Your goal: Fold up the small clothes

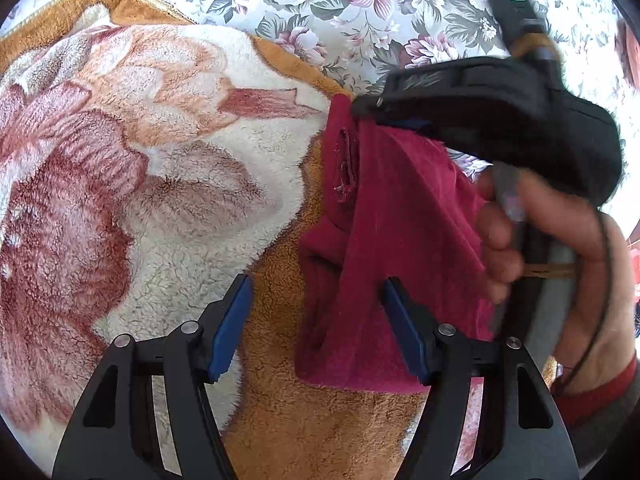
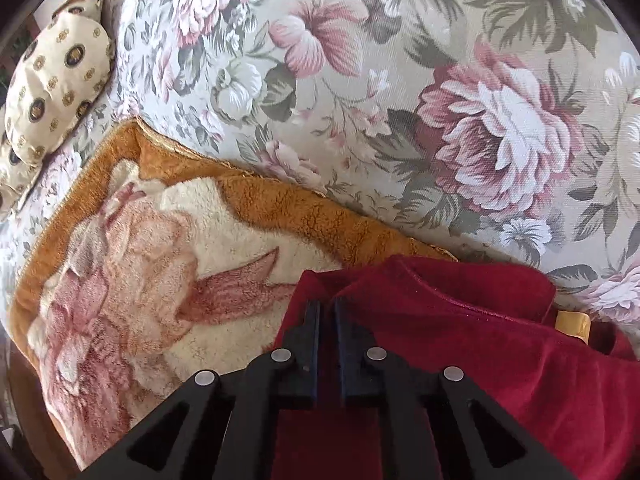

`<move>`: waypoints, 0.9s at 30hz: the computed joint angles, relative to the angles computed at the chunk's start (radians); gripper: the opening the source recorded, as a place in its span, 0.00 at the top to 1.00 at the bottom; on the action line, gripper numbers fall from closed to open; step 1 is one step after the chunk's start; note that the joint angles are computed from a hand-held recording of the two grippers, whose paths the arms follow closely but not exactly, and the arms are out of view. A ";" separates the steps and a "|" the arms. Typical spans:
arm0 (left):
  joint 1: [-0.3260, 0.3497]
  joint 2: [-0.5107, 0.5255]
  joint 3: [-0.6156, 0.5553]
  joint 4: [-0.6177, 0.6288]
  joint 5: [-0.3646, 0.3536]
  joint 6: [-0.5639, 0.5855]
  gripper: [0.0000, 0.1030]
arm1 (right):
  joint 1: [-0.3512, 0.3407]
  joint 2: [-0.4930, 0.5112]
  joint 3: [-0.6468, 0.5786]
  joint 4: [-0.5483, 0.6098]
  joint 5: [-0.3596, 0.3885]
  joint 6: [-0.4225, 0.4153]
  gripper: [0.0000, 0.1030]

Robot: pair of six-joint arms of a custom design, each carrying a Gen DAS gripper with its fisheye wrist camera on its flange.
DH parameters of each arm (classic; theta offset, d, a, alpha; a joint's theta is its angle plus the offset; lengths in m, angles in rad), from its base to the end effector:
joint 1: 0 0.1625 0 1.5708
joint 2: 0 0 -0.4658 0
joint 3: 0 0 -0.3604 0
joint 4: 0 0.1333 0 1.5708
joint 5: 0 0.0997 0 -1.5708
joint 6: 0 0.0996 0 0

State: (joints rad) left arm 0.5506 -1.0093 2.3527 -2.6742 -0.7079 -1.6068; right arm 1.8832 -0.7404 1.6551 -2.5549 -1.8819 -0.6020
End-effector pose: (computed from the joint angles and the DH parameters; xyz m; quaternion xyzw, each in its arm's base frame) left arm -0.2407 -0.3930 0.1191 -0.2128 0.8778 -0.3738 0.2108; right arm 0.3037 -0.6057 0.1035 0.4310 -0.8883 0.0116 0.1582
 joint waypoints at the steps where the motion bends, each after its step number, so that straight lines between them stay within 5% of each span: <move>1: -0.001 0.001 -0.005 0.012 -0.001 -0.003 0.33 | -0.003 -0.013 -0.002 0.021 0.021 0.001 0.72; 2: -0.002 0.004 -0.011 0.025 0.000 -0.007 0.33 | -0.001 -0.020 0.000 0.032 0.024 0.005 0.62; 17: -0.068 0.015 -0.002 0.067 -0.025 -0.110 0.33 | 0.003 -0.038 -0.024 0.117 -0.015 0.110 0.56; 20: -0.077 0.029 0.020 -0.016 -0.028 -0.104 0.19 | 0.020 -0.019 -0.024 0.098 -0.055 0.095 0.55; 27: -0.078 0.066 0.053 -0.146 -0.005 -0.105 0.08 | 0.050 0.058 -0.042 0.062 -0.186 0.065 0.51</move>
